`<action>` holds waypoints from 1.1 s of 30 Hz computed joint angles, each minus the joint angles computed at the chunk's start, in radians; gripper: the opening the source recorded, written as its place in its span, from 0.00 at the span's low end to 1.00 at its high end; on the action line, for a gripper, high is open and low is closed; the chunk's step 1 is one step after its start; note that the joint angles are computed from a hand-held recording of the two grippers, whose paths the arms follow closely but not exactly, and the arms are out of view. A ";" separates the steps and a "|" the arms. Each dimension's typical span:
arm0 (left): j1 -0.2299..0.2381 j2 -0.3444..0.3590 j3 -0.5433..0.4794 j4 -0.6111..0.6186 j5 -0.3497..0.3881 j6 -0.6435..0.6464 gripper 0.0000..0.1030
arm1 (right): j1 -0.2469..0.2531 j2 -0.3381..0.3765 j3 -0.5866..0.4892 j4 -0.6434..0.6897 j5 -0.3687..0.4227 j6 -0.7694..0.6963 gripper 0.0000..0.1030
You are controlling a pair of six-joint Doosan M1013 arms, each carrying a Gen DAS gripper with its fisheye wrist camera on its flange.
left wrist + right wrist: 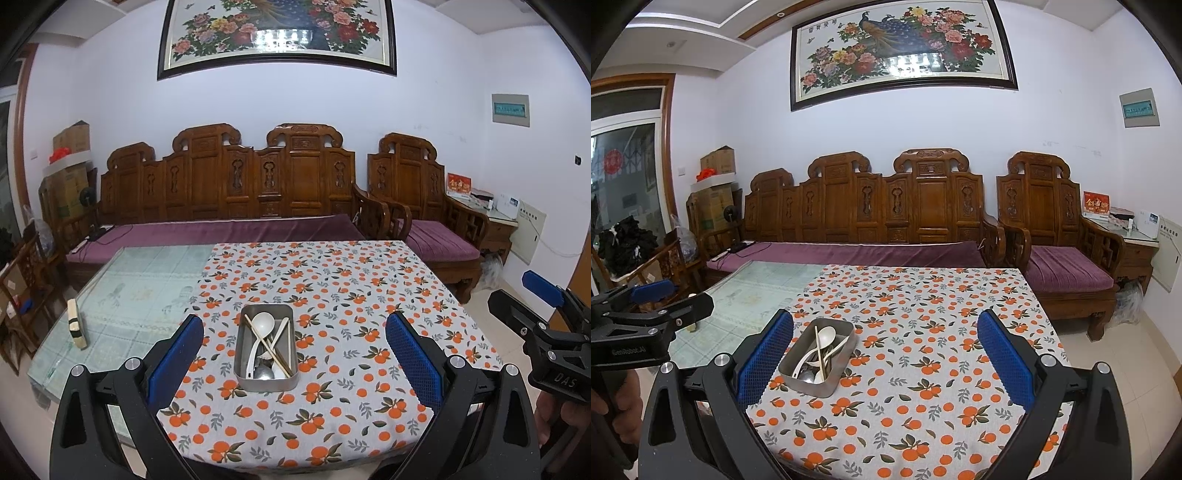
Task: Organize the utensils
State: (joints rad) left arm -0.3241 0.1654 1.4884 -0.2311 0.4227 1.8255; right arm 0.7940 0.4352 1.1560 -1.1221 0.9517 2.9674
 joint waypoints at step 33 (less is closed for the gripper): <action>-0.001 -0.003 0.001 0.007 -0.002 -0.017 0.92 | 0.006 0.015 -0.019 -0.001 0.000 0.004 0.97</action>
State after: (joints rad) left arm -0.3256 0.1628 1.4889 -0.2241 0.4208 1.8085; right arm 0.7998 0.4505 1.1370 -1.1233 0.9518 2.9709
